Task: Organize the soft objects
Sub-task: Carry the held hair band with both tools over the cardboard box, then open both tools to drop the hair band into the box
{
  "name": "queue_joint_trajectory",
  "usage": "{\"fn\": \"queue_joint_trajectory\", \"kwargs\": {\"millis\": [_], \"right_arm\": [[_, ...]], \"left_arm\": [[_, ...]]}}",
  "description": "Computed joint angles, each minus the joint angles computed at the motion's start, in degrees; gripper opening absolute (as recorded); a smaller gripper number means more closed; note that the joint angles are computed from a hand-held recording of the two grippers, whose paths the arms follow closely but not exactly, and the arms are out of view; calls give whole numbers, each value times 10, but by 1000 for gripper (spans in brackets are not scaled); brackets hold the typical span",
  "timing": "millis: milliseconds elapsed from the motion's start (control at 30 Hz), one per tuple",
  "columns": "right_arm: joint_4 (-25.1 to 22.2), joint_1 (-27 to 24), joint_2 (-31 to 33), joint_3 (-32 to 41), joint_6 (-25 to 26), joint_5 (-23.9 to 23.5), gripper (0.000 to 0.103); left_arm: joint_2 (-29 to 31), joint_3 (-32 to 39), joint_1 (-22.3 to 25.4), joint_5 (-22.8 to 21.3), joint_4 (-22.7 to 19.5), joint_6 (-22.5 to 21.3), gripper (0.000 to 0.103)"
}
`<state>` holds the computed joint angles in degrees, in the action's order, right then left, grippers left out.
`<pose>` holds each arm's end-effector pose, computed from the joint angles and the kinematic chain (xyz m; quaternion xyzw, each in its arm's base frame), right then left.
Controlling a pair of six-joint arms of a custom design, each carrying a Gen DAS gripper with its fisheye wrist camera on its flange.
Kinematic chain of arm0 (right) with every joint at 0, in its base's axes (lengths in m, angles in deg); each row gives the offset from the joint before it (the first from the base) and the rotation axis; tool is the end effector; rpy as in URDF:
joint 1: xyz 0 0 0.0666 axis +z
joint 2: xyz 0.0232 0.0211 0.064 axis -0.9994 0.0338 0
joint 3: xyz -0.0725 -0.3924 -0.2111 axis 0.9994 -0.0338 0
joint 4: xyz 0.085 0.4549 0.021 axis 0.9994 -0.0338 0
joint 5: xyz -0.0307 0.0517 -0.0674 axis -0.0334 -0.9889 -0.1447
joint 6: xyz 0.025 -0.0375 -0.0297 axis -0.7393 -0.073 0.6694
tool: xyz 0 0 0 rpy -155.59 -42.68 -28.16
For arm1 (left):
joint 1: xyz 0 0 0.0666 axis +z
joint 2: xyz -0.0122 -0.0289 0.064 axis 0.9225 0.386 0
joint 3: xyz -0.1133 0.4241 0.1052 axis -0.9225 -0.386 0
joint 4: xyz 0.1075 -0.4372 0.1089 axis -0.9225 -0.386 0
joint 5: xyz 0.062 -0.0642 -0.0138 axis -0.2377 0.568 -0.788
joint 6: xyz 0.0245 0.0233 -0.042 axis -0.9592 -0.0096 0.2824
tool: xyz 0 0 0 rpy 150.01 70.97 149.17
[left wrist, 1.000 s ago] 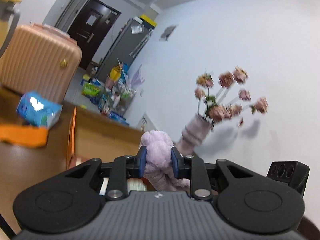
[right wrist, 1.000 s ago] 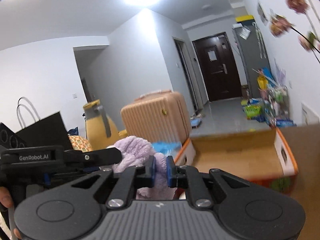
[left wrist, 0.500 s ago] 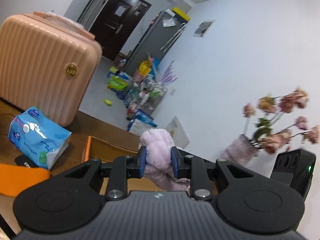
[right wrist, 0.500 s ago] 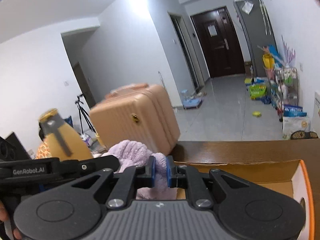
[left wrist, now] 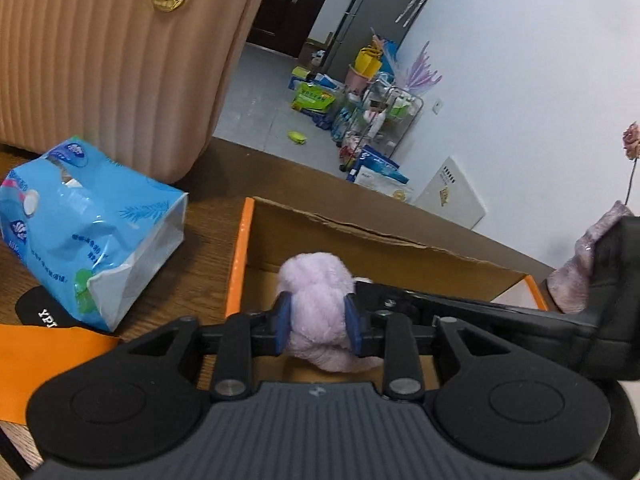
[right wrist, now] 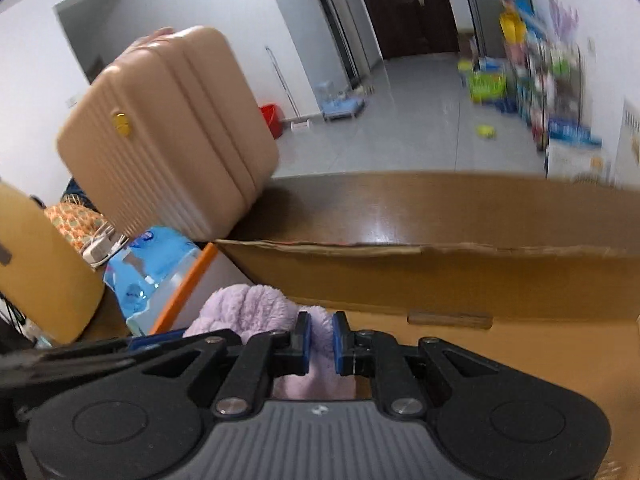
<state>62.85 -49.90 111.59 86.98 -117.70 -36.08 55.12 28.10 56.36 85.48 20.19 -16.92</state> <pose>0.3777 0.2873 0.3287 0.0585 0.9130 0.1794 0.3616 0.3712 -0.0862 0.3671 0.0984 0.9030 -0.2420 0.3412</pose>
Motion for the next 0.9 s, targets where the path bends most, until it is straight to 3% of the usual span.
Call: {"fn": "queue_joint_trajectory", "kwargs": {"millis": [67,167,200,433,533,600,667,767,900], "right_arm": [[13,-3,0,-6,-11,6,21],[5,-11,8,-6,-47,-15,42],[4,-11,7,-8,-62,-17,44],[40,12,-32,-42,-110,48,54],[38,17,-41,-44,-113,63,54],[16,25,-53,-39,-119,81,54],[-16,30,-70,-33,-111,92,54],[-70,43,-105,-19,-97,121,60],[-174,83,-172,-4,-112,197,73]], "left_arm": [[-9,-7,-10,-22,13,-27,49],[-11,-9,-15,-31,14,-40,53],[-11,-9,-15,-29,15,-42,54],[-9,-6,-13,-6,9,-56,55],[-16,-7,-17,-10,8,-36,57],[-29,-6,-27,-52,2,-39,71],[-51,-5,-29,-67,-5,-43,73],[-85,10,-22,-56,-49,-47,75],[-150,28,-11,-58,-96,-45,79]]}}
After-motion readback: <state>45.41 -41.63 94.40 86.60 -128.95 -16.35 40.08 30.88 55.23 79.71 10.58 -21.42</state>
